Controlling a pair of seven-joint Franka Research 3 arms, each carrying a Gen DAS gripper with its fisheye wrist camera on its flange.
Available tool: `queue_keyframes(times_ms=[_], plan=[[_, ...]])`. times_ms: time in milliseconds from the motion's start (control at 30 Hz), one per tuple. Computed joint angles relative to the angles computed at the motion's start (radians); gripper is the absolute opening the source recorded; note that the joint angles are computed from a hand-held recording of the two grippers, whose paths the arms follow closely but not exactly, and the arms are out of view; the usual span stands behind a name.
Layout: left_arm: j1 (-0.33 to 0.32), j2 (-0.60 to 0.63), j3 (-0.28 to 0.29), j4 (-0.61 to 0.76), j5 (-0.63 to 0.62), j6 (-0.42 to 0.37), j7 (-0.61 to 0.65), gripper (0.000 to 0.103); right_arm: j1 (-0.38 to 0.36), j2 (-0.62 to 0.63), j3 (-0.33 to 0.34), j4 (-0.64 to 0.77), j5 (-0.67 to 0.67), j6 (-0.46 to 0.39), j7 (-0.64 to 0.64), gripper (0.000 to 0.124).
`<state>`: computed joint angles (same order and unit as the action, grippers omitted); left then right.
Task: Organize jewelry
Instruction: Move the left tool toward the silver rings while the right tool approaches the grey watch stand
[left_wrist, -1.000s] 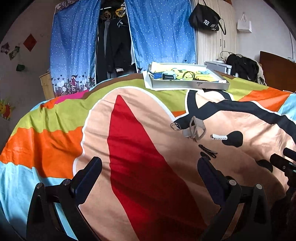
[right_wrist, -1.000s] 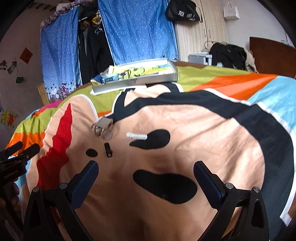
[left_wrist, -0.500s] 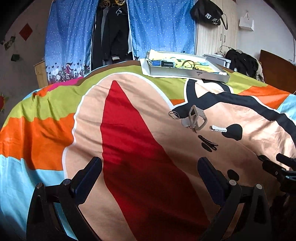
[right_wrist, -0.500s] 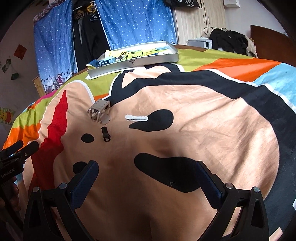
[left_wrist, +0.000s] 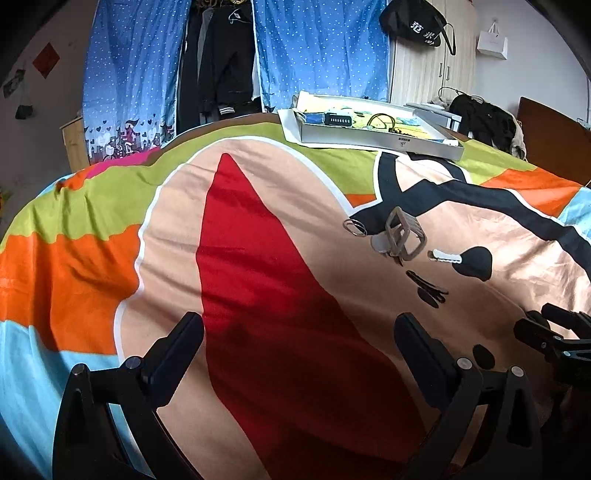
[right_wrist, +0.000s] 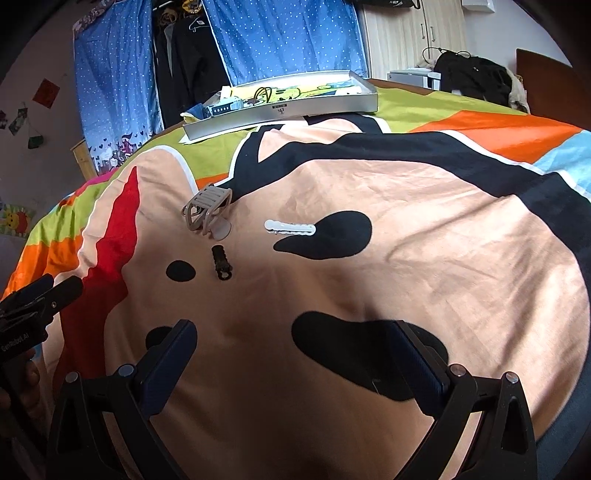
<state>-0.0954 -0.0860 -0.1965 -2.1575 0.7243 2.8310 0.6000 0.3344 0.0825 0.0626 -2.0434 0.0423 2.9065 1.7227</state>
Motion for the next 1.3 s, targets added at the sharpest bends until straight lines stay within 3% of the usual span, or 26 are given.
queue_keyframes(times_ms=[267,567,733,967,1067,1167,1300], plan=[[-0.008,0.038,0.02,0.028,-0.107,0.044,0.145,0.101,-0.009,0.042,0.024,0.046,0.118,-0.001,-0.112,0.103],[0.006,0.167,0.045,0.156,-0.241,0.083,0.374,0.101,-0.032,0.128,0.058,0.159,0.292,-0.009,-0.25,0.103],[0.032,0.247,0.024,0.239,-0.42,0.072,0.538,0.101,-0.04,0.171,0.062,0.219,0.361,-0.032,-0.293,0.103],[0.056,0.323,-0.021,0.331,-0.577,0.068,0.715,0.099,-0.064,0.247,0.096,0.342,0.466,-0.072,-0.38,0.098],[0.092,0.365,-0.078,0.384,-0.686,0.049,0.844,0.087,-0.078,0.285,0.121,0.404,0.518,-0.087,-0.424,0.097],[0.1,0.407,-0.096,0.447,-0.756,0.001,0.907,0.07,-0.069,0.318,0.119,0.455,0.526,-0.098,-0.441,0.092],[0.115,0.444,-0.117,0.505,-0.842,-0.056,0.982,0.049,-0.045,0.357,0.098,0.508,0.49,-0.129,-0.42,0.076]])
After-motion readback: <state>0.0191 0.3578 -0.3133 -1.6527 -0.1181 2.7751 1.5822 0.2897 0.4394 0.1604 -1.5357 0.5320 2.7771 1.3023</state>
